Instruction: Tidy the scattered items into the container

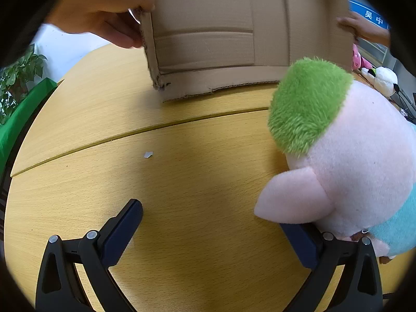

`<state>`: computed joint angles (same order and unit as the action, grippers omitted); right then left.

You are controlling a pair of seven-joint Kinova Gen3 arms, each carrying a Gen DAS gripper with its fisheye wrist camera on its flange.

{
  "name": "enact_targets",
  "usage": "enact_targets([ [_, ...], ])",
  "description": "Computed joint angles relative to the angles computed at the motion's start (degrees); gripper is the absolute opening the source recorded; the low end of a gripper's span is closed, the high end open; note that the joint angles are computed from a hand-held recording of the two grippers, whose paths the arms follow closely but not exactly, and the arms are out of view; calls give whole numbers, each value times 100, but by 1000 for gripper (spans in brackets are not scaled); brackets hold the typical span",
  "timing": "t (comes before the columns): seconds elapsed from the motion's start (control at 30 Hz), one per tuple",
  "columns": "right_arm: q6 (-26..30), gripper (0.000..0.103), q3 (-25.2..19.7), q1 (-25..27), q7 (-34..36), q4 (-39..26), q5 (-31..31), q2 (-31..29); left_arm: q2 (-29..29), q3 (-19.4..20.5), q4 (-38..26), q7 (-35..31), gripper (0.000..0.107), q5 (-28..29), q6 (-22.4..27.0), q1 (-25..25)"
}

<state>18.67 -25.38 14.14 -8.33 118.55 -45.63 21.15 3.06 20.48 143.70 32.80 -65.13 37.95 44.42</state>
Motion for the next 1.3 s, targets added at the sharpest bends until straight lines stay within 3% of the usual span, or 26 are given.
enact_targets([
  [0.2,2,103,13,-12,11,3,-12,-2,13,0,-7,11,103,-5,5,9],
  [0.3,288,103,-108,212,473,-13,-5,20,-16,-3,-25,-66,103,55,16,6],
  [1.13,516,103,561,-281,1091,22,-601,-44,-100,36,-44,-283,103,150,-21,-135],
  [1.3,-88,103,517,-559,624,240,-845,-145,-98,42,-41,-261,103,145,-15,-116],
])
